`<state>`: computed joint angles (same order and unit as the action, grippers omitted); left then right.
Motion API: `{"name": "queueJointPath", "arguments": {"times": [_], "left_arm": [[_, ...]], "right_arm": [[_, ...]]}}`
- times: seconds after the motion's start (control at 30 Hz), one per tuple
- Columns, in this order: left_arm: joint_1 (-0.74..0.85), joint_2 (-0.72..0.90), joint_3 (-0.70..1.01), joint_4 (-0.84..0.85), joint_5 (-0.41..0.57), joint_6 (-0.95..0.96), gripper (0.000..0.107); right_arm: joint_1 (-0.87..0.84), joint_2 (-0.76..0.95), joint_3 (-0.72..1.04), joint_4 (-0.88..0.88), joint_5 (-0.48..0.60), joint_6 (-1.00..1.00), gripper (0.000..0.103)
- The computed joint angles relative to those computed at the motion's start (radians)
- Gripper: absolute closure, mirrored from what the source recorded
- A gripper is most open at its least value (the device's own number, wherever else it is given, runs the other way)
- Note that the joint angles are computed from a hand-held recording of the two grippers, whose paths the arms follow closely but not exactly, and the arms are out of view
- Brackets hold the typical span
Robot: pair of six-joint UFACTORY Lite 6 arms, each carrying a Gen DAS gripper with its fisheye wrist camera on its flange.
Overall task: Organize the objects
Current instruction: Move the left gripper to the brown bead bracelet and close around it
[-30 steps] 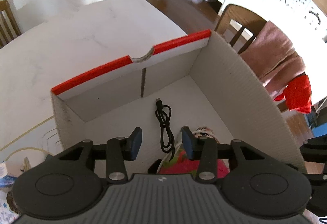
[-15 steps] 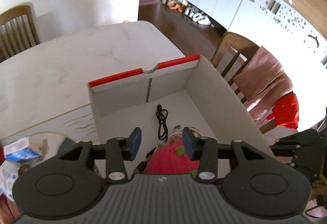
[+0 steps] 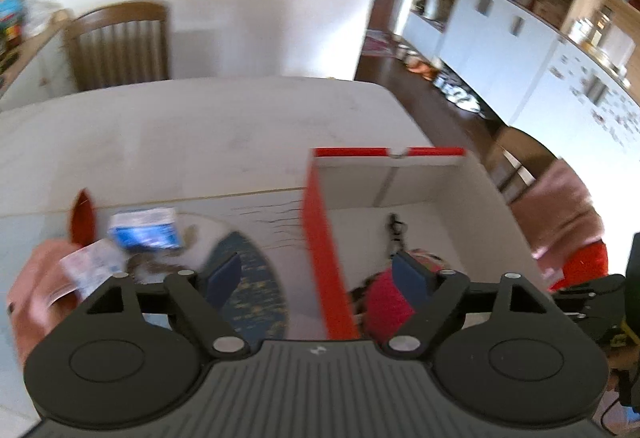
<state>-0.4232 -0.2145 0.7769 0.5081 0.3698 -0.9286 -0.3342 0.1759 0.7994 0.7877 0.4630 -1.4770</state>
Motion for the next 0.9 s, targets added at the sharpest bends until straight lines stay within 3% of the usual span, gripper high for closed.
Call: {"name": "queueJointPath", "arguments": {"times": [0.27,0.5,0.6,0.67,0.77,0.9], "left_arm": [[0.226,-0.069,-0.123,-0.159,-0.042,0.258,0.01],[0.406,0.101,-0.131,-0.389,-0.157,0.626,0.006],[0.455,0.195,-0.107,-0.373,-0.196,0.648,0.006],[0.481,0.247,-0.086,-0.453,-0.218,0.741,0.006],[0.5,0.322,-0.043,-0.437,-0.241,0.743,0.006],[0.504,0.39,0.004,-0.243,-0.254,0.572,0.006]], "right_arm": [[0.014,-0.003,0.003,-0.043,-0.007,0.062,0.095],[0.039,-0.016,-0.01,-0.09,-0.04,0.143,0.096],[0.046,-0.021,-0.016,-0.12,-0.048,0.189,0.096],[0.048,-0.023,-0.02,-0.135,-0.051,0.212,0.096],[0.055,-0.027,-0.025,-0.155,-0.059,0.246,0.097],[0.066,-0.029,-0.028,-0.175,-0.072,0.284,0.097]]}}
